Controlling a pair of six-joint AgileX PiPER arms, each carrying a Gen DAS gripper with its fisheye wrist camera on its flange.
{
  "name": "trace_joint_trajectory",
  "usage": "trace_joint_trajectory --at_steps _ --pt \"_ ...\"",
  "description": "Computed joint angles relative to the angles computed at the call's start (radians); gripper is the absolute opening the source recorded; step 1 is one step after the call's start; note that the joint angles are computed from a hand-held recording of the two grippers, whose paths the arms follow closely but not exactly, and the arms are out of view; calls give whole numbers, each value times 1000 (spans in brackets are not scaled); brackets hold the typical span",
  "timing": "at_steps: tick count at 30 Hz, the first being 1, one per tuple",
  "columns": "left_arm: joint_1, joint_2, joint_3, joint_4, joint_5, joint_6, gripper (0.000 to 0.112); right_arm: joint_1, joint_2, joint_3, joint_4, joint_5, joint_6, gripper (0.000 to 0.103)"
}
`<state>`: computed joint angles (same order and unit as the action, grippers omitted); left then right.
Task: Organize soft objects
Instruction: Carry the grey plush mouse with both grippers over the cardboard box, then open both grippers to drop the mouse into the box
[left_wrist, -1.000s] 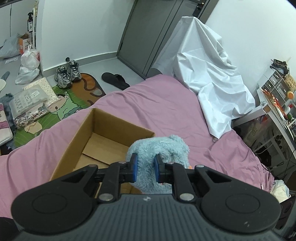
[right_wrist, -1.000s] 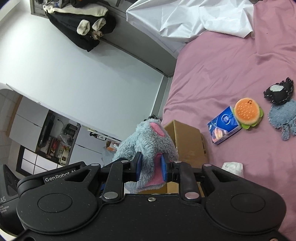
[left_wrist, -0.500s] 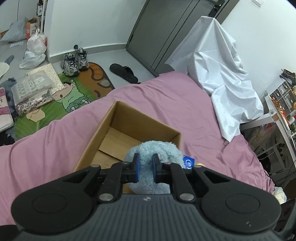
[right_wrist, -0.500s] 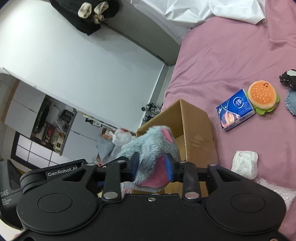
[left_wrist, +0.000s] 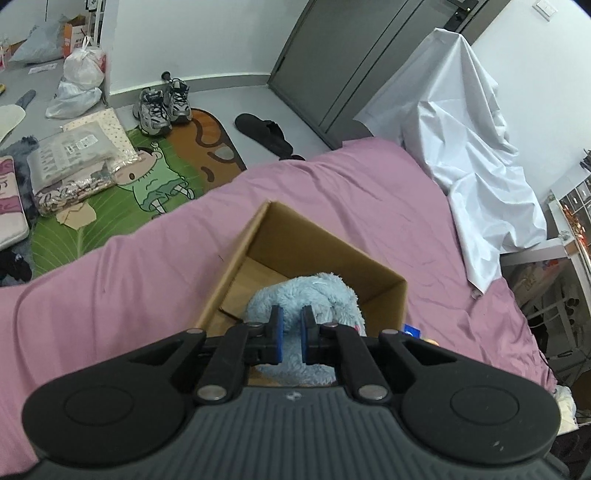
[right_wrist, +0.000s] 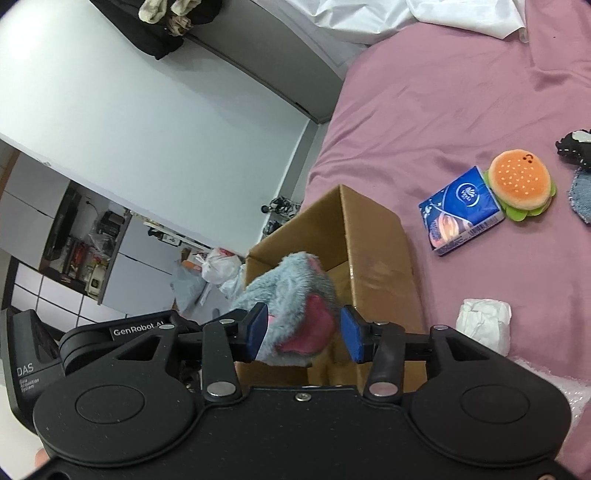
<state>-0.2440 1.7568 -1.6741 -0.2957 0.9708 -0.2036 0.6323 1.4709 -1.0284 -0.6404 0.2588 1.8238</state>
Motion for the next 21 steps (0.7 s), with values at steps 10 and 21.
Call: trace_joint_trajectory --at_steps 10,21 --pt "-41 65 -67 81 13 -36 12 -5 1 -12 61 16 -66 47" --pt "-102 -14 -55 237 9 -138 70 5 -36 -15 35 48 -43 76"
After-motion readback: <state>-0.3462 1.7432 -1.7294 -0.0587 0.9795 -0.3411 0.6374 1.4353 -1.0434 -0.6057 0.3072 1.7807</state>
